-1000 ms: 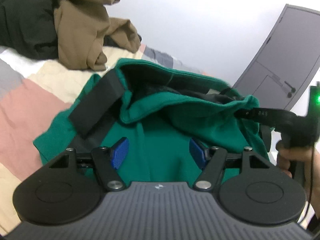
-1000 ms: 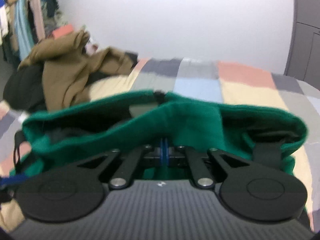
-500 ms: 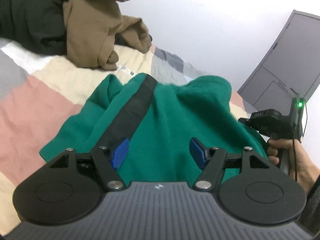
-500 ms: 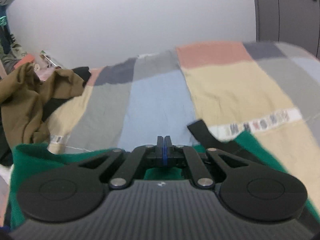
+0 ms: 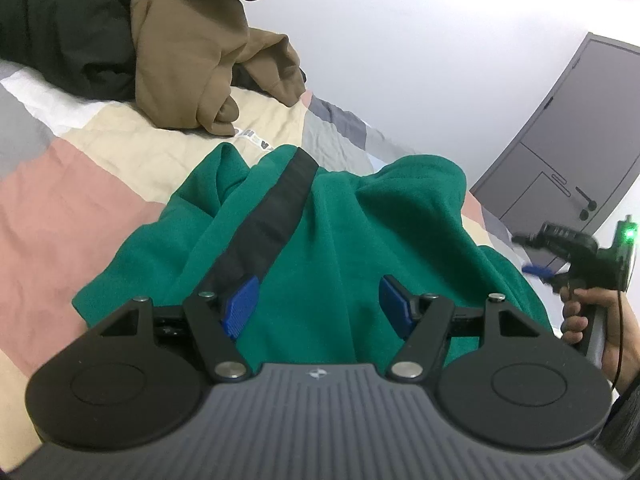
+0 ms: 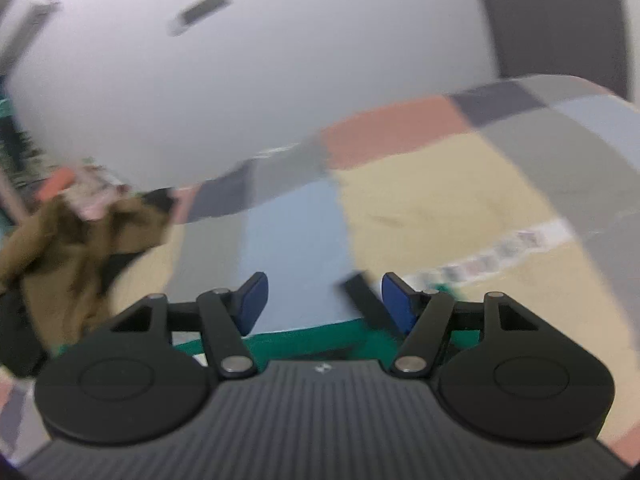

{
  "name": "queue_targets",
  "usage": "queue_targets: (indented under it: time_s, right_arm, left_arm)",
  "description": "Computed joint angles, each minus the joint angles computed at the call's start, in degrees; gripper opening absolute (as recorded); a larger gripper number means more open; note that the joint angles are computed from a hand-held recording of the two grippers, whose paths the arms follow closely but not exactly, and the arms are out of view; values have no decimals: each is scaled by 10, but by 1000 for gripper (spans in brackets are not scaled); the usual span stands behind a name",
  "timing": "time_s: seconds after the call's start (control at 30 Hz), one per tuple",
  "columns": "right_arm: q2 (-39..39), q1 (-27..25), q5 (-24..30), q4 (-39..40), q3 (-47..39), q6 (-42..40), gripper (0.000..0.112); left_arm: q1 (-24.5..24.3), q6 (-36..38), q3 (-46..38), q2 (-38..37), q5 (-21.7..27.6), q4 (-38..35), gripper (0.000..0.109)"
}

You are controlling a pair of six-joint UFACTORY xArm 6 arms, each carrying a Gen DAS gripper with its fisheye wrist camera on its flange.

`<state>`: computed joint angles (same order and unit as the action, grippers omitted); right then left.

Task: Fold large clothes
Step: 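Grasp the hoodie edge with both grippers side by side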

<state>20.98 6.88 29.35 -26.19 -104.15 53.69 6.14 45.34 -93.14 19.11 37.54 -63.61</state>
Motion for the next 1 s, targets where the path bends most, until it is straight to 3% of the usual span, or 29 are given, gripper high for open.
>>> queue_targets:
  time_s: [0.13, 0.23, 0.37, 0.47, 0.53, 0.63, 0.7, 0.8, 0.87, 1.0]
  right_arm:
    - [11, -7, 101, 20, -20, -21, 67]
    - [46, -7, 174, 93, -62, -97, 66]
    - [61, 0, 169, 103, -68, -152, 69]
    - [89, 2, 214, 131, -114, -226, 65]
    - [91, 2, 210, 149, -121, -247, 40]
    - [94, 15, 214, 119, -129, -264, 19]
    - [80, 23, 204, 67, -116, -243, 15]
    - [26, 16, 98, -27, -37, -148, 13]
    - [2, 7, 71, -108, -11, -58, 13]
    - [-17, -23, 44, -145, 12, 15, 13]
  left_arm:
    - [0, -1, -2, 3, -1, -7, 72]
    - [3, 10, -1, 3, 4, -20, 72]
    - [6, 18, 1, 3, 7, -29, 72]
    - [5, 25, 3, 1, 4, -32, 72]
    - [4, 29, 5, 1, 1, -34, 72]
    - [4, 35, 6, 1, 1, -38, 72]
    - [5, 42, 8, -2, 3, -46, 72]
    - [7, 52, 10, -4, 6, -61, 72]
    - [6, 71, 14, -8, 0, -78, 72]
    - [-1, 113, 23, -16, -15, -103, 72]
